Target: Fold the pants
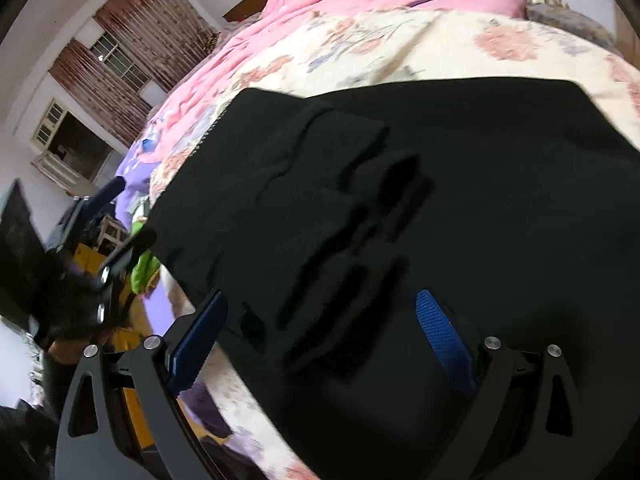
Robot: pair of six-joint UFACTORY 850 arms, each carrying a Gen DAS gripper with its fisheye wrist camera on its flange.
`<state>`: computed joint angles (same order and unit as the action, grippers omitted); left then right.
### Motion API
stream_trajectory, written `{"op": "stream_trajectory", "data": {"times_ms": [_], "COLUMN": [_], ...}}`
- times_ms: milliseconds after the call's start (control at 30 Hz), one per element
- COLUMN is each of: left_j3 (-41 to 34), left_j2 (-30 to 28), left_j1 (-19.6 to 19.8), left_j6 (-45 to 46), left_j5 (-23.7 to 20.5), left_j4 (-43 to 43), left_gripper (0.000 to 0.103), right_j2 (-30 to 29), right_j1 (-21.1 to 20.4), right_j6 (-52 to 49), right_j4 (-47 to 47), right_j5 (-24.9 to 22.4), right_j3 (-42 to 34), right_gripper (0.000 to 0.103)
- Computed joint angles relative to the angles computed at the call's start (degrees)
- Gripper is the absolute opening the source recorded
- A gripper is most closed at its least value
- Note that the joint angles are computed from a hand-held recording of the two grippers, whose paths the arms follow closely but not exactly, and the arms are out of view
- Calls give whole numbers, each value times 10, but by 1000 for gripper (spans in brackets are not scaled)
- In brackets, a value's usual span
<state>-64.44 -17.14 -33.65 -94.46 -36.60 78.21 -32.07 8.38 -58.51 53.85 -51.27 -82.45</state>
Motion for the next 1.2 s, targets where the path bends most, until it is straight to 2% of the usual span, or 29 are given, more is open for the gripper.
{"op": "stream_trajectory", "data": {"times_ms": [100, 167, 233, 300, 333, 400, 500, 633, 700, 767, 867, 967, 1033, 1100, 1200], "left_j3": [-7, -20, -43, -52, -59, -63, -70, -79, -84, -99, -146, -187, -190, -188, -182], "left_j2": [-10, -19, -37, -43, -47, -45, -41, -25, -20, -35, -90, -141, -149, -145, -129], "left_j1": [25, 38, 40, 39, 39, 34, 29, 25, 25, 27, 25, 22, 18, 21, 14], "left_j6": [10, 43, 85, 113, 120, 123, 125, 120, 123, 164, 280, 367, 352, 355, 325], "left_j5": [-17, 4, 11, 9, 6, 0, -6, 1, 25, 51, 47, 25, 17, 23, 21], "left_j4": [-47, -91, -131, -147, -147, -138, -124, -100, -100, -133, -231, -302, -283, -295, -257], "left_gripper": [100, 100, 100, 100, 100, 100, 100, 100, 101, 101, 101, 101, 101, 101, 101], "right_j2": [-6, -1, 5, 9, 18, 48, 99, 162, 182, 178, 136, 127, 132, 139, 150], "right_j1": [9, 18, 22, 21, 21, 25, 25, -5, -20, -34, -54, -73, -63, -58, -56], "right_j6": [11, 20, 19, 7, -7, -58, -121, -190, -207, -182, -129, -161, -173, -169, -168], "right_j4": [9, 11, 12, 21, 28, 40, 72, 138, 152, 124, 84, 130, 128, 133, 141], "right_j5": [-1, 32, 58, 66, 77, 111, 154, 152, 160, 174, 171, 141, 156, 151, 154], "right_j3": [-8, -3, 5, 13, 23, 55, 105, 155, 174, 180, 173, 179, 180, 179, 177], "right_gripper": [94, 88, 60, 45, 33, 25, 23, 22, 22, 22, 22, 22, 22, 22, 22]}}
